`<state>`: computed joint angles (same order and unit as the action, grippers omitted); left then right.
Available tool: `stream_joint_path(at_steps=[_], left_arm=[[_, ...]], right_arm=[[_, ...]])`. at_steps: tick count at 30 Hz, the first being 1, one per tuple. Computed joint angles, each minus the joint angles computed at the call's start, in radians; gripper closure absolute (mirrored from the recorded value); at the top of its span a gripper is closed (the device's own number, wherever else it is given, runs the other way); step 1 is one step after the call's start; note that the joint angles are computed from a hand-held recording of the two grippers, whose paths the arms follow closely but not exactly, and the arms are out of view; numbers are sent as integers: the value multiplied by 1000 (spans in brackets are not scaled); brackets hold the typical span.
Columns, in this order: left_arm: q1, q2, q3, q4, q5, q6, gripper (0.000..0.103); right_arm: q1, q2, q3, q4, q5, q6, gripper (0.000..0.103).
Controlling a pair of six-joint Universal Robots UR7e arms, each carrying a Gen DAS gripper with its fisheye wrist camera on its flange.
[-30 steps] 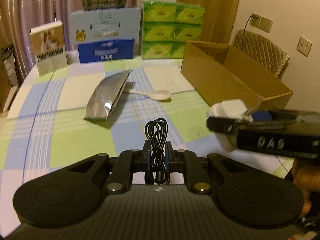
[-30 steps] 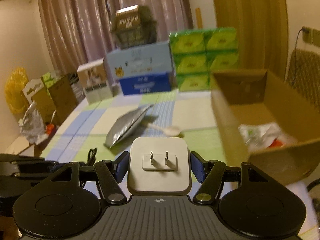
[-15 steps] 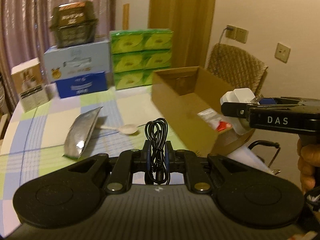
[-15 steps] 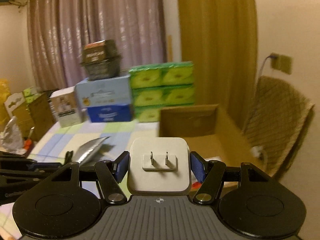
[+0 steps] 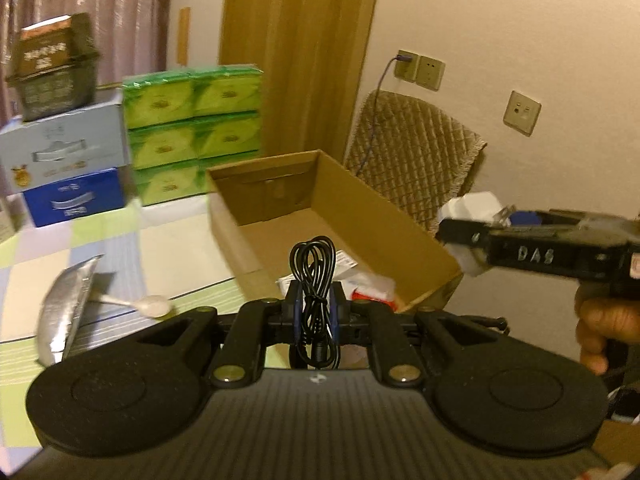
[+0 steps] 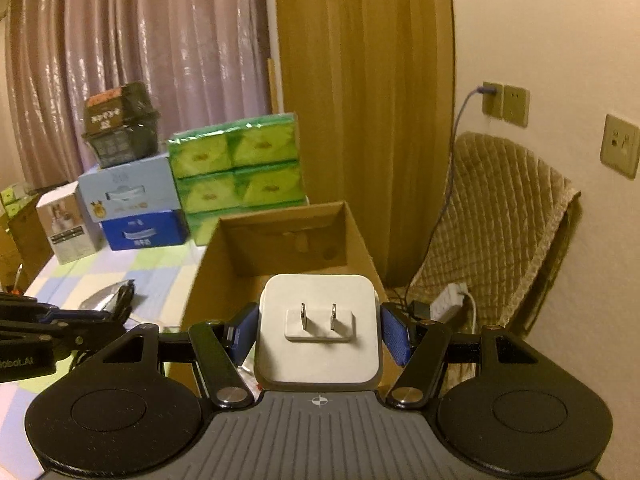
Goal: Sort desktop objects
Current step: 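Carry the black cable and white plug over the cardboard box with both tools, then open both tools to drop the cable and plug into the box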
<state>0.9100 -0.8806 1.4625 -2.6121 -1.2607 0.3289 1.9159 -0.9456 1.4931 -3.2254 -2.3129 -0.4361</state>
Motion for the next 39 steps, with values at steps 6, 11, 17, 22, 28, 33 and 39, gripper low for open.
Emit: stream_joint_path(at_steps=[6,11,17,22,28,33,39], left_arm=[[7,96,-106,48,-33,-39,93],[24,173,-196,89,-68,-66,93],[49,245,-270,106,-111,-101,92],[60,263,-295,111,-98,-100,88],[71,233,-263,81,-88,-106,86],[75,209,-237,58,-70,-115,83],[74,181,-202,34,-57,-108,79]], right_arm=[[-36,16,-48,39,17,24,41],[-58,31,-83,66,27,33,41],[-80,41,-98,94,34,56,41],[-92,44,-96,113,45,77,41],[-93,47,-102,139,74,106,41],[-99,45,-114,166,153,123,30],[-86,37,-94,128,133,119,25]])
